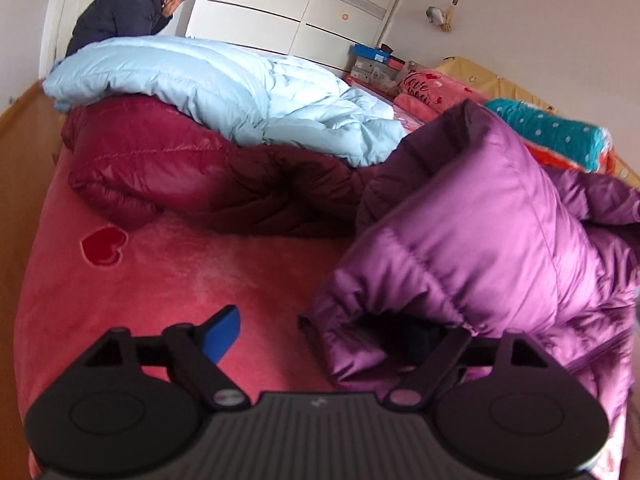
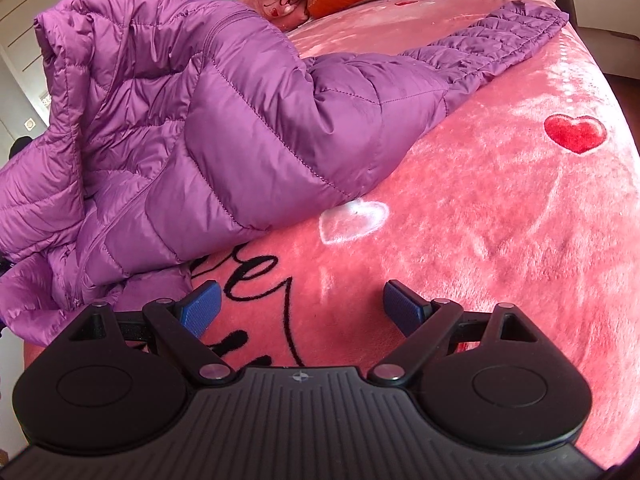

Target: Fold large clothes

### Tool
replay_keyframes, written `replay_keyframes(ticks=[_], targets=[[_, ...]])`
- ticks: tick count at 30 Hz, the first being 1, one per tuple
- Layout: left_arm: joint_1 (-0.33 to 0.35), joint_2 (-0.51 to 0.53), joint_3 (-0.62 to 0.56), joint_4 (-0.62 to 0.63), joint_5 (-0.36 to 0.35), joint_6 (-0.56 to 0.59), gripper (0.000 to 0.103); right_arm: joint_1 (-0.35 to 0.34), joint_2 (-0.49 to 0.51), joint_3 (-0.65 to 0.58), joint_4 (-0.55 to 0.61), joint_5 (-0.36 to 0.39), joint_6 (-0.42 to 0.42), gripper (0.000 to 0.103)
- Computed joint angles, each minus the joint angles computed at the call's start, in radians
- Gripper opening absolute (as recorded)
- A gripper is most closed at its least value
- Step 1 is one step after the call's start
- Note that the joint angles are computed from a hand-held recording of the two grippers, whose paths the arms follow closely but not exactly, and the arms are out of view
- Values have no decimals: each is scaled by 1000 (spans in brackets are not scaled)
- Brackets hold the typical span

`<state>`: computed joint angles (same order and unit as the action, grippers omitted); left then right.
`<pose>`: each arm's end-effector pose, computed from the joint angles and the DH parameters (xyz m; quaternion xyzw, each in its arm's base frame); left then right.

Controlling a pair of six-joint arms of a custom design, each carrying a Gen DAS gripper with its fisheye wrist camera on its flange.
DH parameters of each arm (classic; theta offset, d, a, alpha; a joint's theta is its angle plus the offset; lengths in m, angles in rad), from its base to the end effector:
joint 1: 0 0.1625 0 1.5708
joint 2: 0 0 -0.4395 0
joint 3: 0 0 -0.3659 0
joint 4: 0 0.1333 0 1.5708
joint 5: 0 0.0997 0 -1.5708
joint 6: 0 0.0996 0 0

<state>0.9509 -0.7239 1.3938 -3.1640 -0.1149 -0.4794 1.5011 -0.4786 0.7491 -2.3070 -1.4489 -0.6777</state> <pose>-0.2091 -0.6928 0.2990 -0.2487 0.6875 -0.5947 0.3342 0.0840 -0.8842 0.2236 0.3041 -0.9225 0.2361 0.0289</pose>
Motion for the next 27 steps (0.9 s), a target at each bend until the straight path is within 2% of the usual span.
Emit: replay_keyframes(ticks=[3,6,8,9,10,11,12,13,14,15,16,19,21,24,27], targets=[[-6,6,5,-48,-39,30,88,2,2,0,3,-1,-7,103],[1,47,-42,-169,-68,166,91,4,3,2,1,-7,-17,103],[11,63,-65,-179,-87,196,90,6,1,5,2,-7,-21,103],[16,63,-70,-161,-100,187,84,6,1,5,3,-6,-21,103],[18,68,-80,-160,-109,195,70,5,3,-1,8,-6,-21,103],[19,75,-94,-173,-118,219,60,4,1,-1,12,-5,-20,103],[18,84,-113,-194,-126,256,37,3,0,-1,14,-4,-19,103],[16,93,-131,-207,-132,290,25,3,0,-1,15,-2,-17,103],[13,103,-156,-213,-128,325,21,3,-1,-2,17,-2,-15,103],[9,114,-180,-240,-127,372,12,2,-2,-2,19,-1,-15,103],[4,127,-210,-296,-135,440,7,2,-3,-1,20,0,-15,103],[-13,146,-296,-479,-188,648,3,1,-1,-6,24,1,-11,103],[-26,148,-353,-543,-221,748,2,1,3,-15,29,1,-5,103],[-35,149,-436,-542,-245,824,1,1,11,-32,38,1,5,103],[-30,193,-589,-527,-228,939,1,0,19,-47,44,0,4,103]])
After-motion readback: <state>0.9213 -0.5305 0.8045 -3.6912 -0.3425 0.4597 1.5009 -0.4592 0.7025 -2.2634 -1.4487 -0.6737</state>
